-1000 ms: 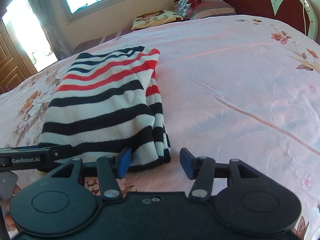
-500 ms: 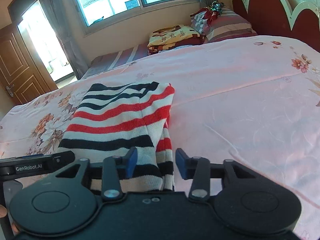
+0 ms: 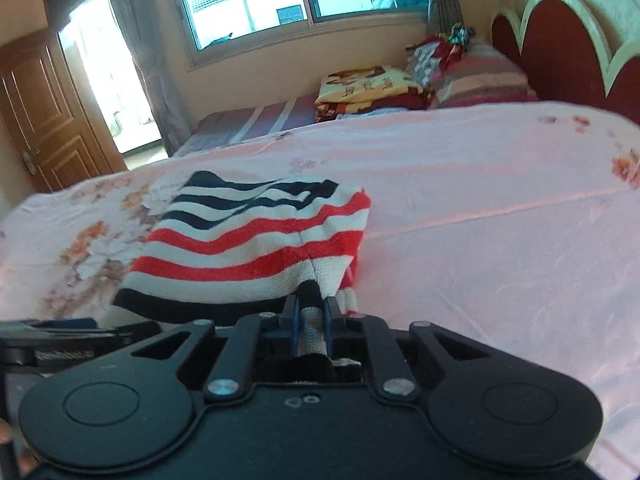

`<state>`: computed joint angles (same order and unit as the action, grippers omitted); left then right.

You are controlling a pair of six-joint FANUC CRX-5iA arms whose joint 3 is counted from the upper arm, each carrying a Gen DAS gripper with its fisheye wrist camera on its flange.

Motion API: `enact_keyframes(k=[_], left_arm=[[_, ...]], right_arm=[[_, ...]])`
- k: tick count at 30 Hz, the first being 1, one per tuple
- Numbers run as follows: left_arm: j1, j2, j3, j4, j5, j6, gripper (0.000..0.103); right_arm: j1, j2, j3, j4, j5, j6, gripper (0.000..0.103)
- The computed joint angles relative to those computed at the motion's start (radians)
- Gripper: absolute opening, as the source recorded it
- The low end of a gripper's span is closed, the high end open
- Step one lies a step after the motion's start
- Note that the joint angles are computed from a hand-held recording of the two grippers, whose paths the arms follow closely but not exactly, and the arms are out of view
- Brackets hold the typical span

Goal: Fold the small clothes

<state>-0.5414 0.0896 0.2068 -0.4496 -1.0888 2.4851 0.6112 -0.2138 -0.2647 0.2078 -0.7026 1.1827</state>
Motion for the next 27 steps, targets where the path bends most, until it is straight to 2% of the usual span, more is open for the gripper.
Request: enact_keyframes(k=[2,4,5,10,12,14,16,18,20,21,23,27], left_arm=[[0.002,0.0,-0.001,0.002,0.003,-0.006,0.103],[0.019,-0.01,-0.014,0.03,0.017,-0.027,0.103],[0.029,-0.016,-0.02,0.047,0.02,-0.036,0.103],[0.057,-0.017,-0.022,0.084,0.039,-0.077,0.103],[0.069,-0.01,-0.021,0.107,0.052,-0.09,0.103],[0.084,-0.005,-0.026,0.142,0.066,-0.105,0.103],[0.101,-0.005,-0.04,0.175,0.085,-0.116,0.103],[0.116,-0.008,-0.058,0.209,0.11,-0.123,0.103],[0.129,-0.008,-0.073,0.238,0.132,-0.133,0.103],[0.135,-0.006,-0.078,0.252,0.143,-0.139,0.103],[0.146,-0.002,-0.086,0.282,0.16,-0.157,0.103],[0.169,0.001,-0.109,0.349,0.202,-0.202,0.103]], right_arm=[[0.021,-0.014,-0.046,0.08,0.036,-0.061,0.012],[0.013,-0.009,-0.019,0.052,0.015,-0.067,0.015],[0.001,-0.009,0.004,0.012,0.0,-0.049,0.022],[-0.008,-0.014,0.053,-0.044,-0.033,-0.036,0.024],[-0.024,0.016,0.093,-0.102,-0.062,-0.021,0.032],[-0.021,0.026,0.087,-0.08,-0.051,-0.06,0.046],[-0.025,0.04,0.096,-0.081,-0.058,-0.068,0.049],[-0.045,0.059,0.129,-0.142,-0.086,-0.032,0.052],[-0.055,0.075,0.141,-0.158,-0.094,-0.025,0.069],[-0.061,0.083,0.149,-0.168,-0.098,-0.016,0.07],[-0.096,0.105,0.188,-0.26,-0.123,0.051,0.072],[-0.239,0.177,0.318,-0.584,-0.241,0.252,0.069]])
